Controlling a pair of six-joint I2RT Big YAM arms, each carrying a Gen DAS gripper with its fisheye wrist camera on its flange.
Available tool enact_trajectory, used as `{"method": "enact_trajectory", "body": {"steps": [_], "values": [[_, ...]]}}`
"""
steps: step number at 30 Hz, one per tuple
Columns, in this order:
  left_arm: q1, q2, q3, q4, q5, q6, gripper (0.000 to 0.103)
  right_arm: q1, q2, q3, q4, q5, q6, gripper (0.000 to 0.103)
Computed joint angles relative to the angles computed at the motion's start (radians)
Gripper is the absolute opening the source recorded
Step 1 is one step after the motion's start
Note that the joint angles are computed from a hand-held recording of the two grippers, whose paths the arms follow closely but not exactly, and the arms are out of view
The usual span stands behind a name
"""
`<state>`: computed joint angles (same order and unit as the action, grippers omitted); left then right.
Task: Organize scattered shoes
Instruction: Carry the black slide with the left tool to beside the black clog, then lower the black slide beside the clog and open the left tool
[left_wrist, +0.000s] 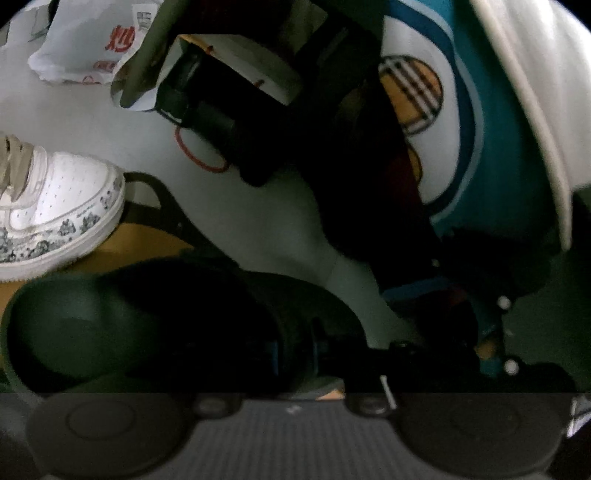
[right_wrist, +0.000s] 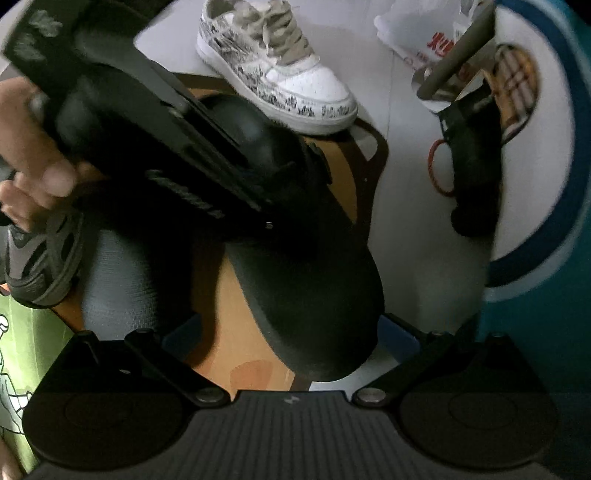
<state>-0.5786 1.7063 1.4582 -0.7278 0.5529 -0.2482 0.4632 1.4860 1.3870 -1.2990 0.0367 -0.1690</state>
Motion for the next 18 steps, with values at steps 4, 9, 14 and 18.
{"method": "enact_trajectory", "body": {"steps": [4, 9, 14, 18], "values": [[-0.006, -0.009, -0.007, -0.033, -0.005, 0.04, 0.016, -0.001, 0.035, 0.002, -0.009, 0.001, 0.005, 0.103], [-0.006, -0.017, -0.017, -0.06, 0.006, 0.06, 0.017, 0.0, 0.062, -0.003, 0.004, -0.021, -0.003, 0.103], [0.003, -0.041, -0.051, -0.048, 0.02, 0.018, 0.018, -0.015, 0.087, 0.003, -0.037, -0.143, -0.004, 0.103], [0.012, -0.074, -0.101, 0.004, 0.008, -0.088, 0.023, -0.012, 0.085, -0.019, -0.049, -0.185, -0.019, 0.103]]}}
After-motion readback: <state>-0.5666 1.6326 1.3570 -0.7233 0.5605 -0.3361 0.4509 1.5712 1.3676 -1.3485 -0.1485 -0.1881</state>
